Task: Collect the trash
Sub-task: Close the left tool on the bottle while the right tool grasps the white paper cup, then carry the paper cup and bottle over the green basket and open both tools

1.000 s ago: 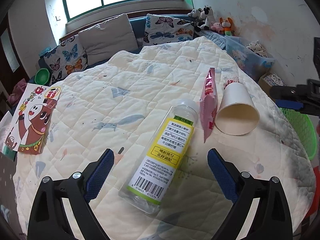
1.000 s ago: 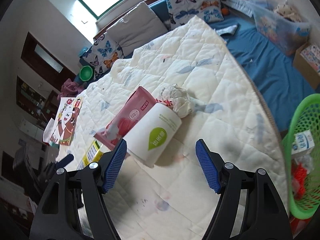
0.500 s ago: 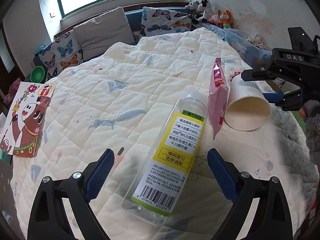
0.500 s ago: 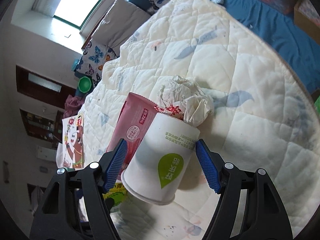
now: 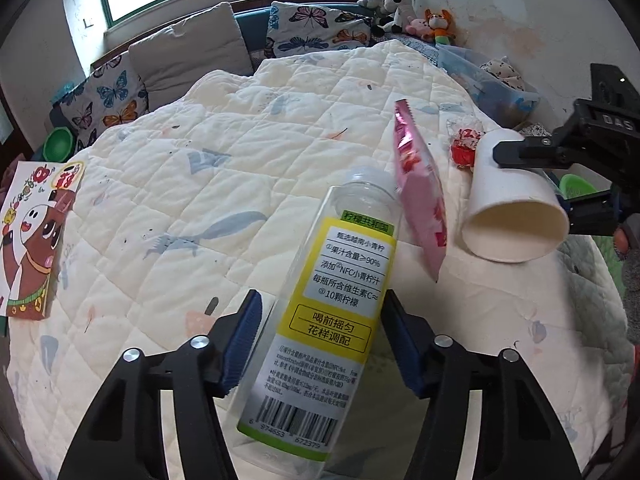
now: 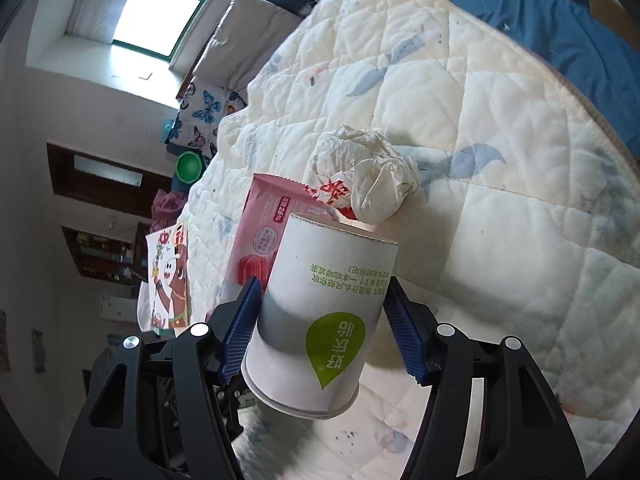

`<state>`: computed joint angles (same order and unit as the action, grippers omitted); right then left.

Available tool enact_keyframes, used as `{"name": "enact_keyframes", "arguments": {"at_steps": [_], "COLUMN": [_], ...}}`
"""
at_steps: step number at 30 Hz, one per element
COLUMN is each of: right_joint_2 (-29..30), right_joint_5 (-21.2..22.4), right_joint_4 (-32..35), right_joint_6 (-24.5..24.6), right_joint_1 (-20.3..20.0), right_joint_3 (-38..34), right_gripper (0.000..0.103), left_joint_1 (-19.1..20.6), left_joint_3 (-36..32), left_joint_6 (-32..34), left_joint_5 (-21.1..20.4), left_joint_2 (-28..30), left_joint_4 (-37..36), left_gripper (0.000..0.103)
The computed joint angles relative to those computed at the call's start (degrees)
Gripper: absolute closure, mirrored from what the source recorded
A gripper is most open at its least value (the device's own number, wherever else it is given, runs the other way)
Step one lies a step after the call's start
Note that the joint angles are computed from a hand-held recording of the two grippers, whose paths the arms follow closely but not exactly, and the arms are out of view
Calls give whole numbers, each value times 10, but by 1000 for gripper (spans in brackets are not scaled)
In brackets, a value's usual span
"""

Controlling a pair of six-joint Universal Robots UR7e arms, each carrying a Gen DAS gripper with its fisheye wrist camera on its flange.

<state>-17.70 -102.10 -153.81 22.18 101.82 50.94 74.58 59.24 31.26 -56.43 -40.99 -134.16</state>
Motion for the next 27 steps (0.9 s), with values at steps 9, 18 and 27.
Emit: {"name": "enact_keyframes", "arguments": {"at_steps": [9,18,27], "right_joint_2": [-61,-105,-171], "right_joint_5": [-45,-86,-145], "right_joint_4": [-91,-165,-263], "right_joint_6": [-88,-132,-150], "right_joint_1": [25,38,29], "right_joint_3": [118,211,321], "right_gripper": [40,40,40], "left_joint_1": [-12,-24,-45], "left_joint_3": [69,147,198], "left_joint_6": [6,-15,-16], "left_joint_5": [-13,-35,-75], "left_joint_2": [-41,-111,-157], "left_joint_4": [-44,-63,-64], "left_gripper": [59,59,59]}}
